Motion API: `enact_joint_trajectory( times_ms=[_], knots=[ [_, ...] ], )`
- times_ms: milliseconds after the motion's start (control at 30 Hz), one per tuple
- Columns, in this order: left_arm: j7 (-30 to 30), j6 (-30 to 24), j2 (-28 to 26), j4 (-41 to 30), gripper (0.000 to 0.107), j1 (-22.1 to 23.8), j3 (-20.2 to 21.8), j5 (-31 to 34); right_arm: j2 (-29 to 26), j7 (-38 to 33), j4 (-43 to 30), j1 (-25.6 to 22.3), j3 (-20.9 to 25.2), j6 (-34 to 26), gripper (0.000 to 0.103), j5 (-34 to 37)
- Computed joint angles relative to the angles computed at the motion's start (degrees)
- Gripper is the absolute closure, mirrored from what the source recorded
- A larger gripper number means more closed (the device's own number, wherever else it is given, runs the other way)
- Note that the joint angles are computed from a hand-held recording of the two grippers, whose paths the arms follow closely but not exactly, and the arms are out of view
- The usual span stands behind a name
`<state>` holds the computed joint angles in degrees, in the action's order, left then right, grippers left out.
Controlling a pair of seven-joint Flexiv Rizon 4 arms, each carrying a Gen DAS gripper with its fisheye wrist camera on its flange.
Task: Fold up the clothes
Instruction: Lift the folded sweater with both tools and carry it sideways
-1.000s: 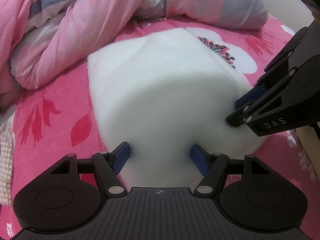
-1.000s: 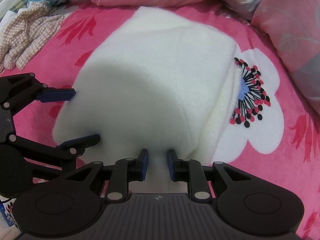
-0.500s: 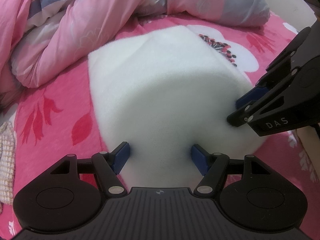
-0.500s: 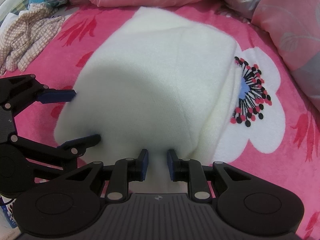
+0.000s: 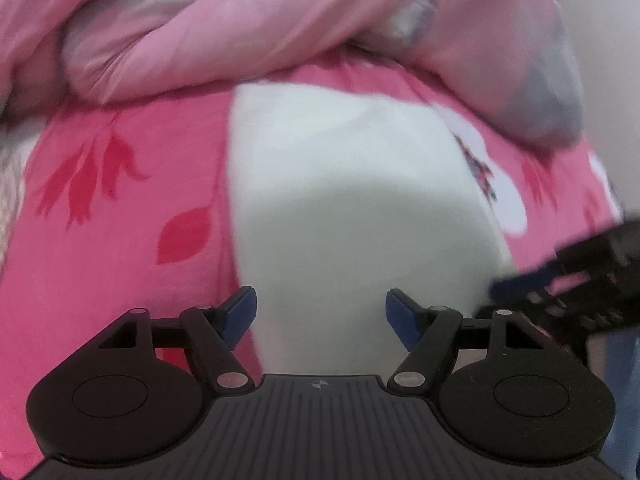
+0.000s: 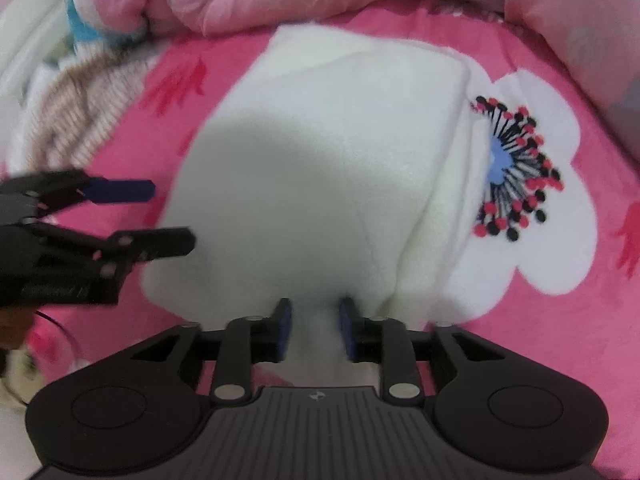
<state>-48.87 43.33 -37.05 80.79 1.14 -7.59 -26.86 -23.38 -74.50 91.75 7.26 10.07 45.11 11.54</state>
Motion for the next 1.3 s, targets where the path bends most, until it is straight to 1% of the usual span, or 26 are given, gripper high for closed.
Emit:
enact_joint_trajectory(
  times_ms=[67, 167, 200, 233, 267, 333, 400, 467, 567, 633, 667, 733, 833, 933, 1000, 1100, 1167, 1200, 1300],
  knots=[
    [-3.7, -2.1, -2.1, -2.8, 0.034, 0.6, 0.0, -1.6, 0.8, -1.2, 0.4, -1.9, 0.8, 2.7, 0.064, 4.1],
    [-8.7, -7.1, -5.8, -7.8, 0.034, 2.2, -0.7, -4.1, 1.3, 0.0, 1.3, -3.7, 0.0, 6.9, 0.043, 7.2],
    [-10.3, -8.7, -7.1, -9.5, 0.034, 2.8, -1.1, -5.1, 1.1, 0.9, 1.3, -4.3, -0.4, 8.0, 0.034, 8.0],
    [-11.6, -10.0, -8.3, -10.9, 0.033, 3.3, -1.6, -6.1, 0.5, 2.0, 0.7, -5.4, -0.6, 8.6, 0.032, 9.6],
    [-12.9, -10.7, -9.4, -12.1, 0.033, 3.7, -1.9, -6.9, -0.6, 1.5, -0.6, -7.4, 0.2, 8.6, 0.032, 12.8],
    [-15.3, -11.3, -11.5, -14.1, 0.033, 4.3, -2.7, -8.7, -3.2, -0.5, -3.8, -11.7, 2.1, 7.5, 0.026, 19.8],
    [-16.7, -12.1, -13.2, -15.7, 0.033, 5.0, -3.6, -10.0, -5.9, -2.3, -6.6, -14.8, 3.4, 6.2, 0.026, 24.8],
    [-17.9, -13.1, -15.0, -17.6, 0.033, 5.3, -4.2, -10.7, -8.1, -4.0, -8.5, -16.4, 4.0, 5.6, 0.024, 27.4],
    [-18.5, -16.1, -17.7, -20.6, 0.032, 5.9, -5.2, -11.3, -11.1, -7.3, -10.8, -18.6, 5.9, 4.6, 0.024, 31.7],
    [-18.6, -17.7, -18.9, -21.7, 0.031, 6.3, -6.0, -12.1, -12.7, -10.7, -12.0, -20.0, 7.4, 2.5, 0.018, 34.1],
    [-18.6, -18.2, -19.4, -22.1, 0.031, 6.5, -6.3, -12.5, -12.7, -11.9, -11.8, -20.0, 7.6, 2.3, 0.017, 34.7],
    [-19.0, -19.7, -20.4, -22.8, 0.031, 7.0, -6.9, -13.6, -12.9, -14.7, -11.2, -20.9, 8.6, 2.5, 0.011, 37.5],
    [-19.7, -22.5, -22.7, -26.1, 0.028, 7.1, -7.1, -13.9, -13.1, -16.6, -10.9, -21.5, 8.8, 3.0, 0.011, 41.3],
    [-20.6, -25.5, -25.8, -31.0, 0.024, 6.8, -7.5, -13.7, -14.5, -16.8, -12.5, -21.4, 8.4, 3.4, 0.010, 43.3],
    [-21.2, -26.4, -27.3, -33.3, 0.024, 6.5, -7.9, -13.9, -15.8, -17.4, -14.1, -21.1, 8.3, 3.7, 0.010, 43.8],
    [-21.9, -26.7, -28.8, -35.4, 0.024, 5.9, -8.2, -14.0, -17.6, -19.1, -16.0, -20.8, 8.9, 5.3, 0.008, 44.6],
    [-22.1, -27.0, -28.7, -35.4, 0.024, 5.8, -8.2, -13.9, -17.8, -20.8, -16.0, -21.1, 9.6, 6.1, 0.008, 45.1],
    [-21.9, -27.3, -28.4, -35.0, 0.025, 6.0, -8.2, -13.8, -17.4, -21.8, -15.4, -21.5, 10.0, 5.6, 0.011, 45.1],
    [-21.0, -28.2, -27.5, -33.8, 0.025, 6.6, -8.1, -13.7, -16.0, -22.2, -14.0, -23.0, 10.1, 0.2, 0.018, 44.2]
  ],
)
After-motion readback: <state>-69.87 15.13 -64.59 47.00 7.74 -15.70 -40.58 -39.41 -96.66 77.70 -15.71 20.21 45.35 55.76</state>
